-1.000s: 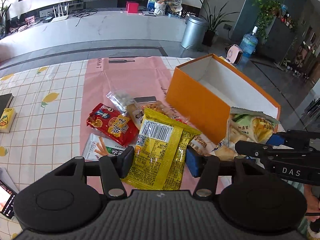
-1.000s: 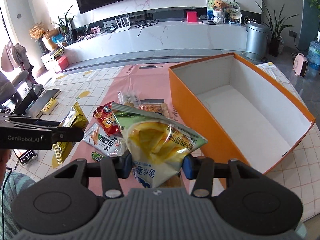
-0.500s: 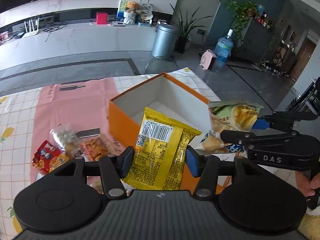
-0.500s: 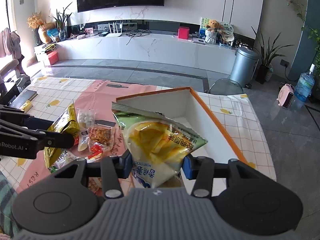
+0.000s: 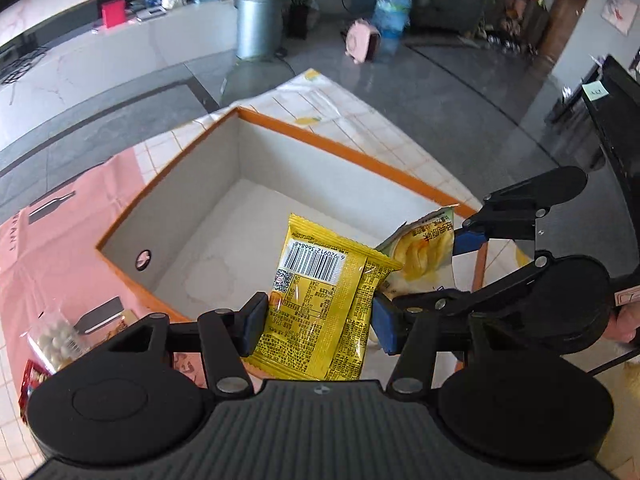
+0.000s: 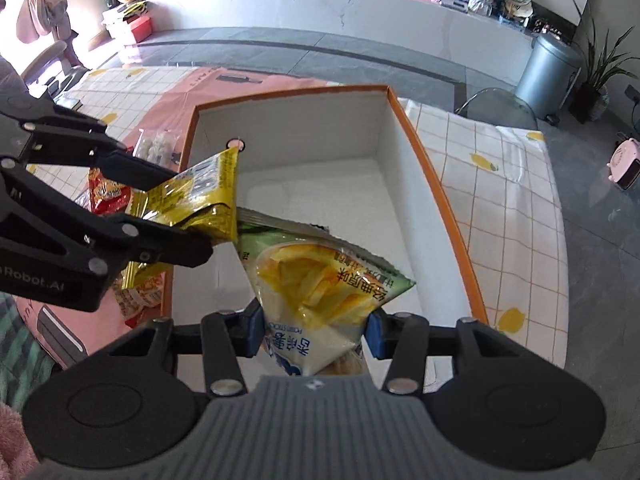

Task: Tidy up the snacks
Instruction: 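Carry both bags over the orange box and lower them inside, then open both tools to release the bags and withdraw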

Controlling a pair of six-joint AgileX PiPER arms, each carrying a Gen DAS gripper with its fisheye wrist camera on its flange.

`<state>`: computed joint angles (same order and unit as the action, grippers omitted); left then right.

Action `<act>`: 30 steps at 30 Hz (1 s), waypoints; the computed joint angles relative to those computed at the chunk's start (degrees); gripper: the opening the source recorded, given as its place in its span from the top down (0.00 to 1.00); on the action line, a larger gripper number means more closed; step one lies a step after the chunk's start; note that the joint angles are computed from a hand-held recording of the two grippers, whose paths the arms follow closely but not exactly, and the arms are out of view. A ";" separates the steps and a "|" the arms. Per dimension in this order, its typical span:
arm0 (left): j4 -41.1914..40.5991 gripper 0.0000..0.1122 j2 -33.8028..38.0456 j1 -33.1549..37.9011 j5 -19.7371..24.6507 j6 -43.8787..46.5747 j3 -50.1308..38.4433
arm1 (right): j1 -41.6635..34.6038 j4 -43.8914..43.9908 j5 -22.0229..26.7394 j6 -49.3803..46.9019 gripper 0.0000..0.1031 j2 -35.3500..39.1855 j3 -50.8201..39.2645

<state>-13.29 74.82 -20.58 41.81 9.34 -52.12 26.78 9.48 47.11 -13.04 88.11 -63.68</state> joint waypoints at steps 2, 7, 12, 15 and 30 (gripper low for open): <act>0.21 0.44 3.39 -0.73 0.62 0.94 -1.83 | -0.72 0.39 0.70 -2.16 0.55 2.64 -0.99; 4.16 0.44 10.19 -3.40 2.39 1.60 -6.35 | -2.78 2.40 6.50 -8.52 0.55 9.74 -6.71; 7.78 0.44 16.57 -4.76 5.65 -1.90 -10.43 | -2.33 0.79 9.51 -9.51 0.55 15.42 -10.11; 9.70 0.44 19.16 -5.16 7.61 -3.67 -12.00 | -2.32 0.88 10.07 -10.24 0.54 17.56 -10.94; 10.81 0.43 21.94 -6.04 7.57 -6.25 -11.50 | -1.65 -1.94 14.15 -6.93 0.50 23.16 -18.15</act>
